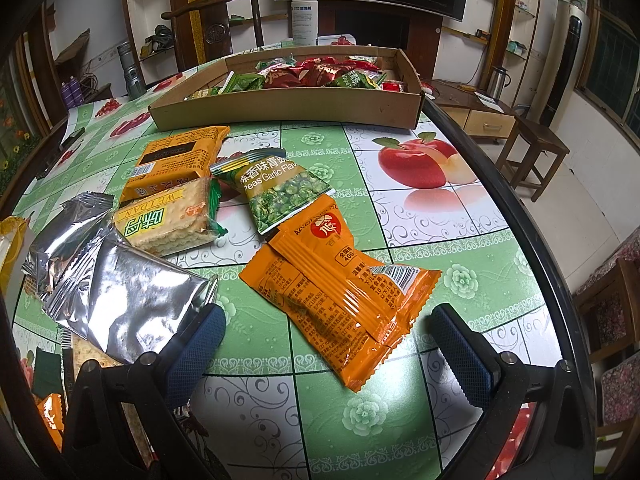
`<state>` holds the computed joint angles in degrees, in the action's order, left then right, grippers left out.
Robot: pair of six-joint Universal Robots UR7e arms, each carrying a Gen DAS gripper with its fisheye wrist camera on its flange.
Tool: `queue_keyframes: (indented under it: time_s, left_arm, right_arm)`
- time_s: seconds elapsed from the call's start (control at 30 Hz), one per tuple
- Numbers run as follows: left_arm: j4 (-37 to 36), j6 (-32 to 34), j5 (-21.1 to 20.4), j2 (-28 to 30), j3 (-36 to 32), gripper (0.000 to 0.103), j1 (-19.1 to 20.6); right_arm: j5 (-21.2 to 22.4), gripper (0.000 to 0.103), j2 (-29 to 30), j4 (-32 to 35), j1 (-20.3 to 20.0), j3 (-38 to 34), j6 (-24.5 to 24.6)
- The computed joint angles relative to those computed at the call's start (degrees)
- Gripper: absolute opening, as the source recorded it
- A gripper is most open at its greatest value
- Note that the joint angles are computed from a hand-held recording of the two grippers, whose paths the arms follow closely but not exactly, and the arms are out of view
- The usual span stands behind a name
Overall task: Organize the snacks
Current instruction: 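Move right tool toward the cracker pack while left tool approaches the orange bag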
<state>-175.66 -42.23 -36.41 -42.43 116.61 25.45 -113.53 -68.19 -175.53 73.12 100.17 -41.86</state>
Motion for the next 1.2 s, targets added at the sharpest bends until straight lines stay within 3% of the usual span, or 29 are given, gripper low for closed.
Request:
queue_keyframes:
  time_s: [0.13,0.27,0.47,0.6,0.67,0.73,0.8,0.9,1.03,1.1,1.2]
  left_arm:
    - [-1.03,-0.19,-0.9,-1.54,3.18,0.094,-1.13]
    - [-12.73,2.44,-6.46,-2.84,7.26,0.095,-0.93]
    - [-19.45,3.42,-9.68,-2.01,7.8,0.095,-0.65]
    - [-7.22,0.04,-5.0,-2.77,5.89,0.088,-2.69]
    - [-1.89,-0.32,-7.42,-3.72,4.99,0.08,-2.88]
    - [0.35,-0.64,-7.99,-4.76,4.93,0.078,-3.7]
    - [0.83,-1.16,-5.84,-5.92,5.64,0.078,-5.22]
    - [-1.25,0.12,-2.73,-9.86,6.78,0.079,-7.85]
    - [6.35,2.53,10.66,-14.1,3.68,0.092,-13.15]
    - [4.17,8.9,14.63,-14.51,1.0,0.092,-14.31]
    - [1.96,16.36,17.33,-13.73,-3.36,0.092,-14.34]
  right_arm:
    - [-0.63,0.103,0.32,-0.66,0.2,-0.05,1.01]
    - [-0.56,0.103,0.16,-0.44,0.23,0.32,1.27]
    - [-2.59,0.103,-1.15,1.83,0.78,1.62,2.84]
    - [-2.64,0.103,-1.73,1.08,1.02,3.17,1.65]
    - [-2.71,0.102,-1.99,0.81,1.01,3.59,1.69]
    - [-2.81,0.085,-2.58,-1.44,1.15,4.94,2.2]
    - [-1.32,0.081,-4.6,-1.23,1.14,6.75,3.84]
    - [4.31,0.081,-9.89,-1.22,1.48,10.82,5.49]
    - [10.18,0.082,-17.06,0.64,5.2,13.91,3.92]
    - [13.91,0.082,-20.64,5.36,8.03,12.99,5.87]
    - [19.2,0.082,-23.32,12.05,12.47,9.51,9.72]
